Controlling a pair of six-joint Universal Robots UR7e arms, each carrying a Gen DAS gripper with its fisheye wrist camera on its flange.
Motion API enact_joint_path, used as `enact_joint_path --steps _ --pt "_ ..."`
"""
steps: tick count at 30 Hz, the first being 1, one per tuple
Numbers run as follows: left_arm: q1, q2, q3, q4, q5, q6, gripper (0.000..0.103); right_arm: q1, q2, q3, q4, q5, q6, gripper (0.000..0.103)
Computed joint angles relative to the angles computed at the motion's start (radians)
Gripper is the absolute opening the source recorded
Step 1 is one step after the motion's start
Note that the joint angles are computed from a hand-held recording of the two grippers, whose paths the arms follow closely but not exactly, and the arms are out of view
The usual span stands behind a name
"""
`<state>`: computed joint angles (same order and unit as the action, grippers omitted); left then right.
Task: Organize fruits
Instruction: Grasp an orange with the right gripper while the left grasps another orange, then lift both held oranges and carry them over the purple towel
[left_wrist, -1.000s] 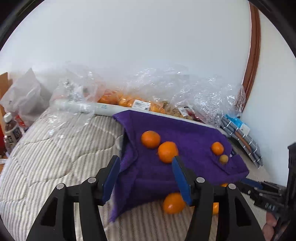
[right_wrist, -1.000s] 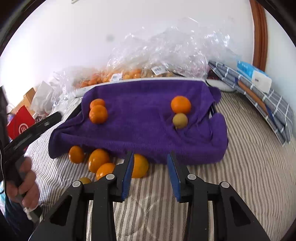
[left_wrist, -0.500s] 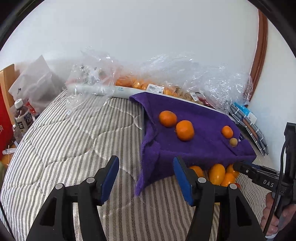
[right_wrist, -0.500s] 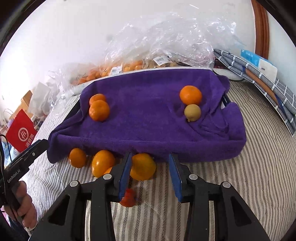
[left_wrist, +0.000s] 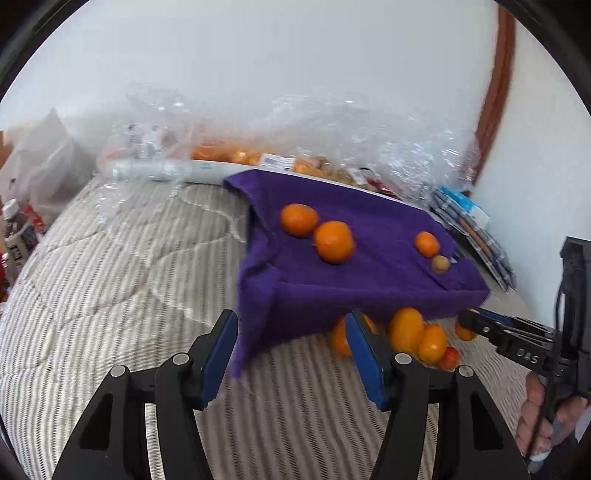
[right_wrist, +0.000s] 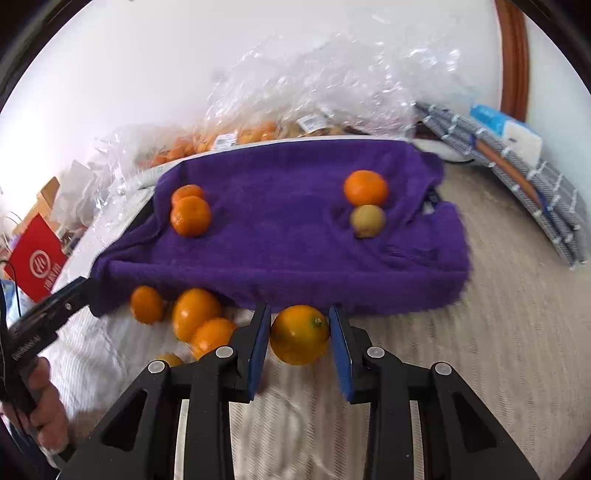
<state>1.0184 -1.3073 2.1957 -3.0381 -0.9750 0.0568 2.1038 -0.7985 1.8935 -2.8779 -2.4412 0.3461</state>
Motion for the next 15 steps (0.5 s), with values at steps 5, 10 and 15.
enact_joint_path --steps 5,10,15 --pt "-0.019 0.039 -0.026 0.069 -0.002 -0.029 0.058 0.002 -0.043 0.048 0.064 -0.036 0.016 0.033" --pt "-0.035 0.08 -0.044 0.112 0.047 -0.069 0.058 0.002 -0.044 0.08 0.007 -0.043 -0.022 0.033" --pt "-0.027 0.109 -0.074 0.176 0.048 -0.12 0.049 -0.004 -0.044 0.091 0.009 -0.041 -0.018 0.033"
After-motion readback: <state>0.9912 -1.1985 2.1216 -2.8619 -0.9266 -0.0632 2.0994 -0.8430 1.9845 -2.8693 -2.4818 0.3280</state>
